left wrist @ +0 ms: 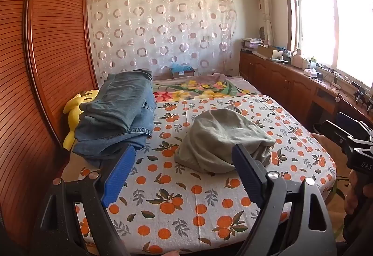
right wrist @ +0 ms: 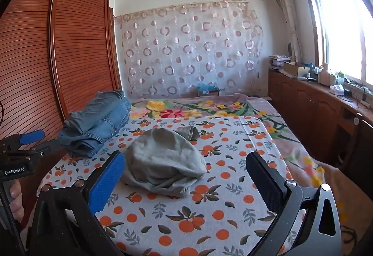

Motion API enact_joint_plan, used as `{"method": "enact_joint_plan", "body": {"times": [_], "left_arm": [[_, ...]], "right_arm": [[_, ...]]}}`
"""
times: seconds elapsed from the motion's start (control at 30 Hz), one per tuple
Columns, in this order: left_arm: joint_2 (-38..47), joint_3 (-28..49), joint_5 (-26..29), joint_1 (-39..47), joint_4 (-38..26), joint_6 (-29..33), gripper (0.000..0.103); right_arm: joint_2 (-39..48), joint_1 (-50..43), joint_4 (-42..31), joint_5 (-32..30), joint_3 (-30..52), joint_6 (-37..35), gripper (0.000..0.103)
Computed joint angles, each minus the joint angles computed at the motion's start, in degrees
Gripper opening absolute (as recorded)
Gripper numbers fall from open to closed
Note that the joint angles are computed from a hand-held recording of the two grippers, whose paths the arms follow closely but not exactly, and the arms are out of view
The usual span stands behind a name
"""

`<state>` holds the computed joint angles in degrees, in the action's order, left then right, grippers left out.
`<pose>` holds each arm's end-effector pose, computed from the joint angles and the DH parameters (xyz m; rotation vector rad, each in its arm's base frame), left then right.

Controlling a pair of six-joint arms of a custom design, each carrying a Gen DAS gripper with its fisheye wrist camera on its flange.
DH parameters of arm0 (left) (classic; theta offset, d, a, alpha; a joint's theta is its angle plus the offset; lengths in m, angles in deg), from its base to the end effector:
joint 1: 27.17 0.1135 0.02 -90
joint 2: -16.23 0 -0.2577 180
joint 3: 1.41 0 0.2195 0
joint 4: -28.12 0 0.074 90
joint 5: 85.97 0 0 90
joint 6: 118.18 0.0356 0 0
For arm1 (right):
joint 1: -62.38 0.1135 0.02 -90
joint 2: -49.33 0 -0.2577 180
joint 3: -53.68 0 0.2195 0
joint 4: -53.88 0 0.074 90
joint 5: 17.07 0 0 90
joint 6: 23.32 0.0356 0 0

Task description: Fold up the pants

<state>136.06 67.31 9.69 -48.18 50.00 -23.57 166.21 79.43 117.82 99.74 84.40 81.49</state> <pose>0.3549 -0.1401 0.1128 0.5223 2.0238 -0.2769 0.2429 0.0577 0.0844 0.2658 1.8974 -0.0848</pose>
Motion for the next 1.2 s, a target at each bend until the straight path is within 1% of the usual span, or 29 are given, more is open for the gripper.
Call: {"method": "enact_joint_plan", "body": {"times": [0.03,0.3,0.43,0.47,1.2], "left_arm": [[0.0,0.0,-0.1,0.0,0.0,0.0,0.086],[0.0,0.0,0.1,0.0,0.1,-0.2,0.086],[0.1,-0.1,0.2,0.0,0.3,-0.3,0.086],[0.1,-0.1,0.2,0.0,0.3,-0.3,0.086],[0.7,-0.2,0.4,0.0,1.7,-0.7,0.086]], "right_arm": [[-0.6,-0.1,-1.4,-0.3,0.2,0.7,0.103],[-1.1,-0.6,-1.5,-0.9,-0.1,0.4,0.103],[-0.4,-1.5,-0.3,-1.8,-0.6,0.1,0.103],[-0.4,0.4,-1.6,0.2,0.3,0.5,0.103],[-0.2,0.4,-1.5,0.1,0.3,0.8,0.103]]}}
